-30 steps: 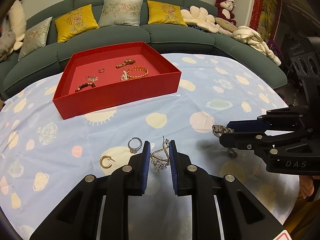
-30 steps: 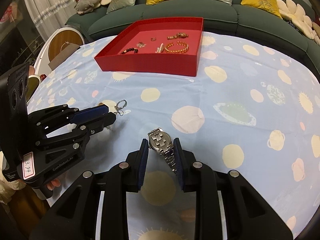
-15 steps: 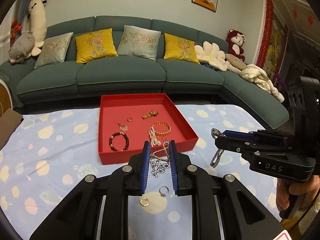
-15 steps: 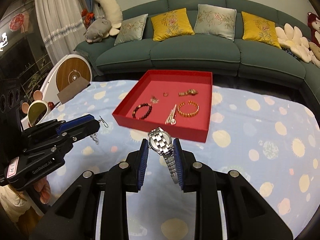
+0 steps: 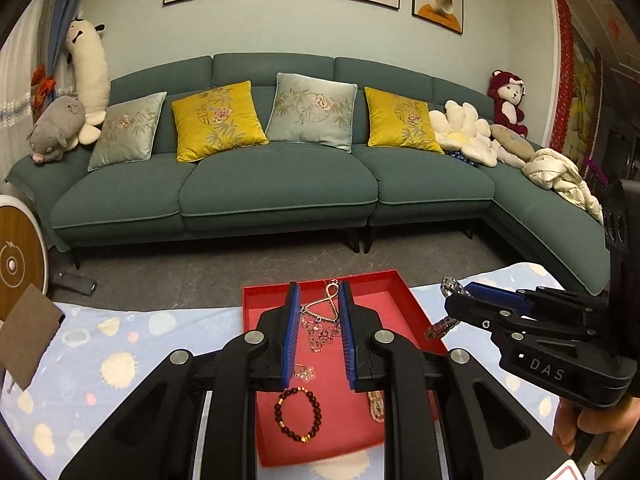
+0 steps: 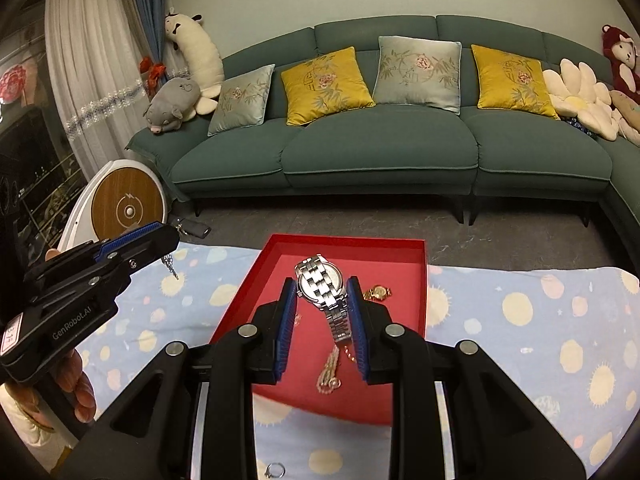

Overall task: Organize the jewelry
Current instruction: 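Carry the watch and pendant chain into the red box and open both tools, then move both open tools back toward the silver ring and gold earring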

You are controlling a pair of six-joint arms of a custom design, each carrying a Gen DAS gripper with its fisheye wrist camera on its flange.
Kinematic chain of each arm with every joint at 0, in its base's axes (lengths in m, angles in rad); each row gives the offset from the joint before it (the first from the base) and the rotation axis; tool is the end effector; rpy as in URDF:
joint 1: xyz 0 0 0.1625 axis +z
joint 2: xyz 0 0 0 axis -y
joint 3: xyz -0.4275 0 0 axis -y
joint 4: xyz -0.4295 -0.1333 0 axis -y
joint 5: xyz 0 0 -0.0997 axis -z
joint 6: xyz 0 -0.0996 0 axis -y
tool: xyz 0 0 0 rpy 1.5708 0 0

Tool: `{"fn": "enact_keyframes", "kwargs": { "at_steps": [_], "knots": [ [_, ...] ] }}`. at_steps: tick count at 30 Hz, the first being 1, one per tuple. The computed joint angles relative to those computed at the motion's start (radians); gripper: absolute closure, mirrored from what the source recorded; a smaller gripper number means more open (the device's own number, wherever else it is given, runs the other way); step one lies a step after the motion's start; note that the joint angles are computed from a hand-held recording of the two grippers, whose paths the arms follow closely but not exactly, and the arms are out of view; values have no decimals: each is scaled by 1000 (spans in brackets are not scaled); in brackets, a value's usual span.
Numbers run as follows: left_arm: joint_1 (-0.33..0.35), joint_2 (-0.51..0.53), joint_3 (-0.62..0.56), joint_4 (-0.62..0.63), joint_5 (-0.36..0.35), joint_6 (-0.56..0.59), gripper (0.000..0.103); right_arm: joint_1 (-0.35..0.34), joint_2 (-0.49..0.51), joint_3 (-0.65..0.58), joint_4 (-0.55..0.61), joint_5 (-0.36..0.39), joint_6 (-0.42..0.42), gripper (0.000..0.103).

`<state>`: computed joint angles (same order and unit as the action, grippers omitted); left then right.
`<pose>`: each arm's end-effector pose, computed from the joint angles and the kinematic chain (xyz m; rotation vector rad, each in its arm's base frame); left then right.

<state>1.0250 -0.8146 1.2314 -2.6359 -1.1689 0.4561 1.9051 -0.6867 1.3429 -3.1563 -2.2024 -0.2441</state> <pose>-0.2789 -0.7910 0.2867 1.1060 2.3950 -0.9075 0.3312 -0.7265 0.2033 0.2954 -2.3159 1.1876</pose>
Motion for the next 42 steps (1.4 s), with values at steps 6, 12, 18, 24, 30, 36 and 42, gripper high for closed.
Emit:
{"fn": "enact_keyframes", "kwargs": {
  "at_steps": [6, 12, 18, 24, 30, 36, 42],
  "knots": [
    [21, 153, -183, 64, 64, 2, 87, -55, 95, -167, 117, -15, 40, 78],
    [42, 255, -302, 107, 115, -18, 87, -95, 159, -261, 181, -34, 68, 78],
    [62, 321, -393, 164, 163, -72, 86, -114, 187, -315, 238, -63, 94, 78],
    [71, 328, -393, 104, 195, -110, 43, -112, 198, -315, 199, -101, 59, 62],
    [51, 177, -215, -19, 131, -88, 43, -74, 123, -186, -10, -70, -32, 61],
    [22, -60, 25, 25, 106, -123, 43, 14, -40, 71, -126, -66, -80, 61],
    [6, -240, 230, 58, 125, -212, 43, 81, -164, 307, -148, -50, 37, 61]
  ]
}}
